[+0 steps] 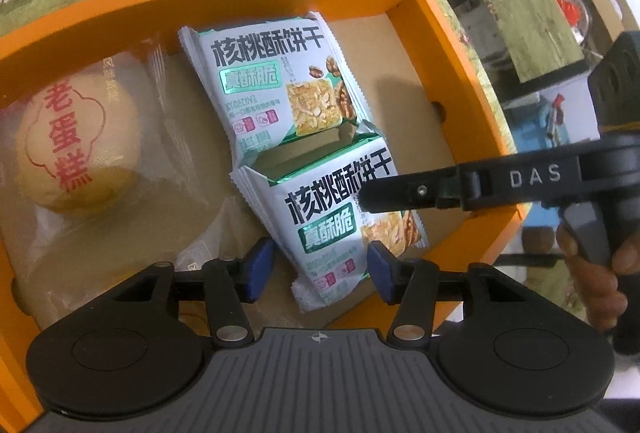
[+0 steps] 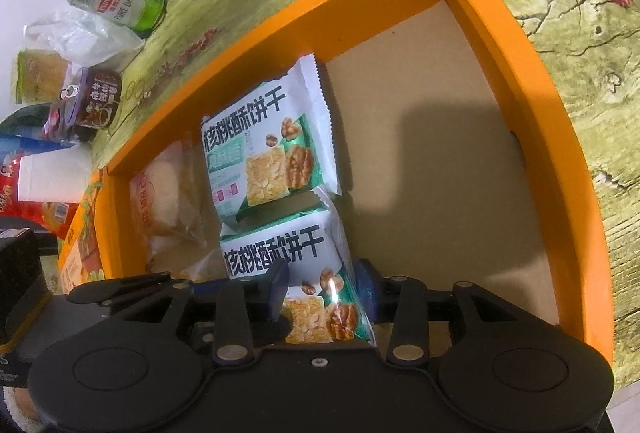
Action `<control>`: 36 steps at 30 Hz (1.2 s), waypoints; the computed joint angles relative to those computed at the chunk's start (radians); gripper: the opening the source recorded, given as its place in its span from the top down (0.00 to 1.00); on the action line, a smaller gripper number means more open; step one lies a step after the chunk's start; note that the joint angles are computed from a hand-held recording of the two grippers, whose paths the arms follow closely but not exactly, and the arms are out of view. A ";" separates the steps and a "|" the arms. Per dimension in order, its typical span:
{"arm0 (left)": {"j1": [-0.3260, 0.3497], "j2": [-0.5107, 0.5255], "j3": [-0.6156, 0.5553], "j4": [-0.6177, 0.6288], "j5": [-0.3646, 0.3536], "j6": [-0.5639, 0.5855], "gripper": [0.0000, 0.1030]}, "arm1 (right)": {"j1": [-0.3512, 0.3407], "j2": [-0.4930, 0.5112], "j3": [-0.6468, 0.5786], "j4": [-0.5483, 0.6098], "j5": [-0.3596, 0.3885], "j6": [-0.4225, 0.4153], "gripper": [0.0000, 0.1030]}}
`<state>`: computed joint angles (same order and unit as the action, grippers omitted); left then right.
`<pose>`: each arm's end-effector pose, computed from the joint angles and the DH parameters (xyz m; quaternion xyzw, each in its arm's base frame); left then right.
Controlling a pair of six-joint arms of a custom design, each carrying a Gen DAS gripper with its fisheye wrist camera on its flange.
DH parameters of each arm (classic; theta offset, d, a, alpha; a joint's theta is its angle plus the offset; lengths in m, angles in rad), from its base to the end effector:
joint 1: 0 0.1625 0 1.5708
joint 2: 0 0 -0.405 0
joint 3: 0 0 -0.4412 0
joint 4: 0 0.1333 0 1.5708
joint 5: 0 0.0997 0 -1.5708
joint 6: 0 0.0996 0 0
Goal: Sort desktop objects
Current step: 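Lower the packet into the tray beside the other packet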
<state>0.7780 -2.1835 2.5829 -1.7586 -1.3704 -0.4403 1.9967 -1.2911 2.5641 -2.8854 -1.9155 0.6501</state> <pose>-0.0710 -0.2849 0.2059 0.1839 0.9722 0.0282 0.1419 0.2332 -0.2728 0.0405 -0.1137 -0.9784 0.1055 0.1367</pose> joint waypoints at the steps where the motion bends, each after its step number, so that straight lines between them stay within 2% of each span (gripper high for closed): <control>1: -0.007 -0.006 -0.004 0.014 0.002 0.001 0.46 | 0.000 -0.002 0.002 0.002 -0.001 0.003 0.64; 5: -0.044 -0.039 -0.015 0.071 0.020 0.006 0.45 | 0.020 -0.020 -0.001 0.030 -0.035 0.020 0.64; 9: -0.079 -0.078 -0.007 0.074 0.016 0.035 0.44 | 0.029 -0.031 -0.003 0.041 -0.044 0.019 0.64; 17: -0.027 0.012 -0.005 0.035 -0.036 0.049 0.42 | 0.008 0.005 -0.012 0.033 0.009 0.022 0.64; 22: 0.013 0.016 -0.014 0.037 -0.081 0.081 0.42 | 0.011 -0.002 -0.010 0.046 0.012 0.035 0.64; 27: 0.020 0.026 -0.011 0.031 -0.085 0.092 0.41 | 0.013 0.002 -0.010 0.047 0.011 0.053 0.64; 31: 0.022 0.014 -0.011 0.028 -0.082 0.079 0.41 | 0.011 -0.002 -0.006 0.043 0.010 0.071 0.63; 36: -0.001 -0.065 -0.031 0.082 -0.073 0.081 0.41 | 0.023 -0.053 0.006 0.055 -0.008 0.083 0.63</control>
